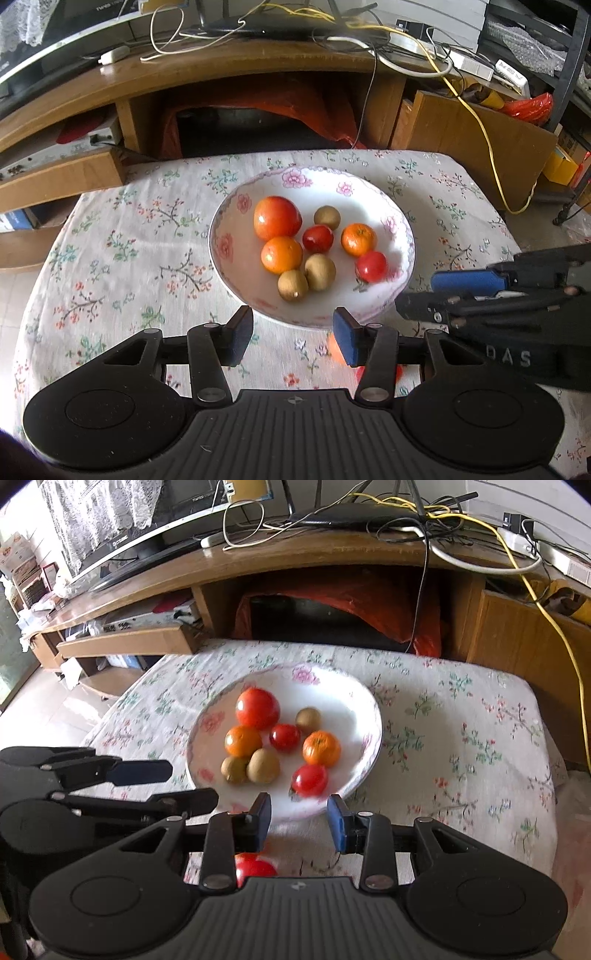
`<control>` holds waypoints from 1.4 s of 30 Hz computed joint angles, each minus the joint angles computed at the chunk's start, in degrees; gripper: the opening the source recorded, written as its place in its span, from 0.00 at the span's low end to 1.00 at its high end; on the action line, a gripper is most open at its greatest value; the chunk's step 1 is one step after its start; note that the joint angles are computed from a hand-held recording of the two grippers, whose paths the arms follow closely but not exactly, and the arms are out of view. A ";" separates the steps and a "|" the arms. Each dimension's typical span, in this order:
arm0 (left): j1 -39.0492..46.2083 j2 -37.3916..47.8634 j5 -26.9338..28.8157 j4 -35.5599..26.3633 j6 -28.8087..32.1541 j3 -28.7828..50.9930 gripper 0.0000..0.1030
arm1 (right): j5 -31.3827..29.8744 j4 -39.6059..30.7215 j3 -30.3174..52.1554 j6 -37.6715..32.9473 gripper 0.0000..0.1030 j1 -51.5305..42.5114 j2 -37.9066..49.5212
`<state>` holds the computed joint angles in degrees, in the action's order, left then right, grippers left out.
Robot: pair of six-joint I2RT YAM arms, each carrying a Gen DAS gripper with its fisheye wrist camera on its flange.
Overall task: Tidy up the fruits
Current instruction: 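Grasp an orange with the left tool while the right tool grasps a red tomato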
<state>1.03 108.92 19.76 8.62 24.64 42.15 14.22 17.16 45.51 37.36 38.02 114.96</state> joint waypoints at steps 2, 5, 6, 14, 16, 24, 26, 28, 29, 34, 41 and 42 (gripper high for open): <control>0.48 -0.37 0.26 -0.22 0.03 -0.46 0.55 | -0.06 -0.11 -0.59 0.58 0.33 0.67 -0.12; 1.41 -0.72 0.65 -0.65 0.10 -0.89 0.55 | -0.03 0.23 -1.73 1.74 0.33 1.63 -0.38; 1.69 -0.77 0.82 -0.87 0.10 -0.94 0.55 | -0.11 0.27 -1.98 1.99 0.33 1.91 -0.38; 3.21 -0.22 0.58 -1.61 0.72 -0.82 0.56 | -1.70 -0.23 -0.32 2.14 0.34 3.78 2.21; 3.63 0.11 0.76 -1.97 0.65 -0.39 0.56 | -2.22 -0.51 0.57 1.85 0.34 3.79 3.07; 4.02 1.25 1.02 -2.32 0.98 0.31 0.57 | -4.34 -1.60 4.24 1.03 0.36 3.32 6.75; 4.13 1.47 1.07 -2.49 1.02 0.49 0.57 | -5.00 -1.31 4.61 0.88 0.36 3.14 7.26; 4.30 1.64 1.00 -2.63 1.10 0.67 0.57 | -5.83 -1.29 5.29 0.86 0.36 2.95 7.94; 4.42 1.76 0.97 -2.74 1.12 0.81 0.57 | -6.24 -1.62 5.81 0.66 0.36 2.90 8.38; 4.52 2.18 0.98 -3.28 0.89 1.35 0.58 | -6.65 -2.86 7.63 -0.17 0.36 2.67 10.02; 3.66 2.16 0.93 -3.42 1.53 0.88 0.58 | -6.68 -3.28 7.54 -1.28 0.35 2.82 9.97; 3.56 2.22 0.93 -3.42 1.54 0.85 0.58 | -6.68 -3.03 7.29 -1.27 0.35 2.93 9.90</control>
